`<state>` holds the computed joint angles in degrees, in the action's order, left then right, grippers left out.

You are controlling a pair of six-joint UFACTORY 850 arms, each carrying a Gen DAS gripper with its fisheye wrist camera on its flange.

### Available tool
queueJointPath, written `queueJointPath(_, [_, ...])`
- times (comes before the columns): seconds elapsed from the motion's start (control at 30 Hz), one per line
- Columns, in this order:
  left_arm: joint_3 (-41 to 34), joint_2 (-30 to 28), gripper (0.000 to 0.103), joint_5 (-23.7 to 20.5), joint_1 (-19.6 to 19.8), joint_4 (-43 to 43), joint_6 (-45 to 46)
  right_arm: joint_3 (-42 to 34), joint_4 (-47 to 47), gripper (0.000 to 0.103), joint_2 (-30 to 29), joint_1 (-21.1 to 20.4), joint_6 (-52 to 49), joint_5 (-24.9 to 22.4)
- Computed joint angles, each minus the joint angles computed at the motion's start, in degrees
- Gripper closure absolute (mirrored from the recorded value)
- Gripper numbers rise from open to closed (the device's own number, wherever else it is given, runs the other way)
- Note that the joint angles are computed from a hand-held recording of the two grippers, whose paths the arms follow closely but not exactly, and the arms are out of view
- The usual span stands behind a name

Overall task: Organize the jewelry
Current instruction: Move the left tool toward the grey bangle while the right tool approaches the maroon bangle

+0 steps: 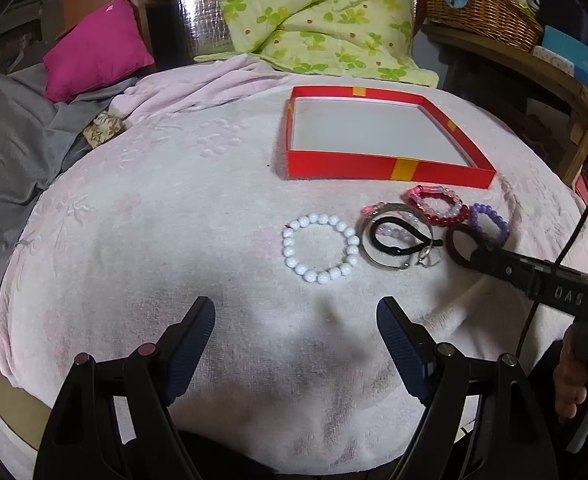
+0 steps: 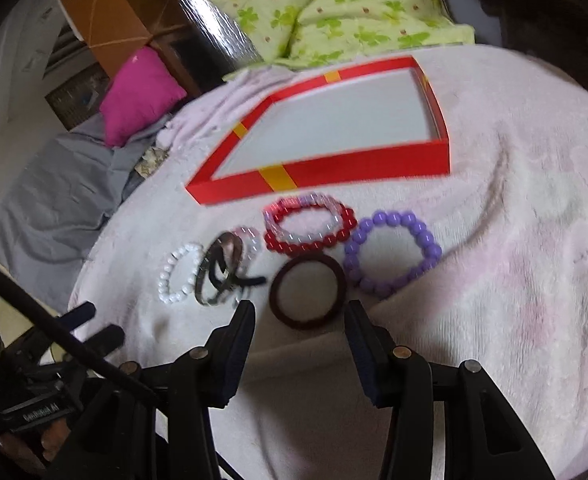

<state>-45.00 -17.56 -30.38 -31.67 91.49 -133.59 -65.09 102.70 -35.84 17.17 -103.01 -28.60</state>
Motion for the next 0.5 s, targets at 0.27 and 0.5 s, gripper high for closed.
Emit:
queueJointPath(0.27, [-0.99, -0.15, 0.019, -0.06, 0.87, -2.29, 3.93, -1.25, 8.29, 0.051, -1.02, 3.40, -14.63, 7.17])
queueJointPath(0.5, [-2.44, -0.51, 0.019, 0.86, 0.60, -3.41, 7.50, -1.88, 7.05, 0.093, -1.73, 0.63, -9.01, 3.74])
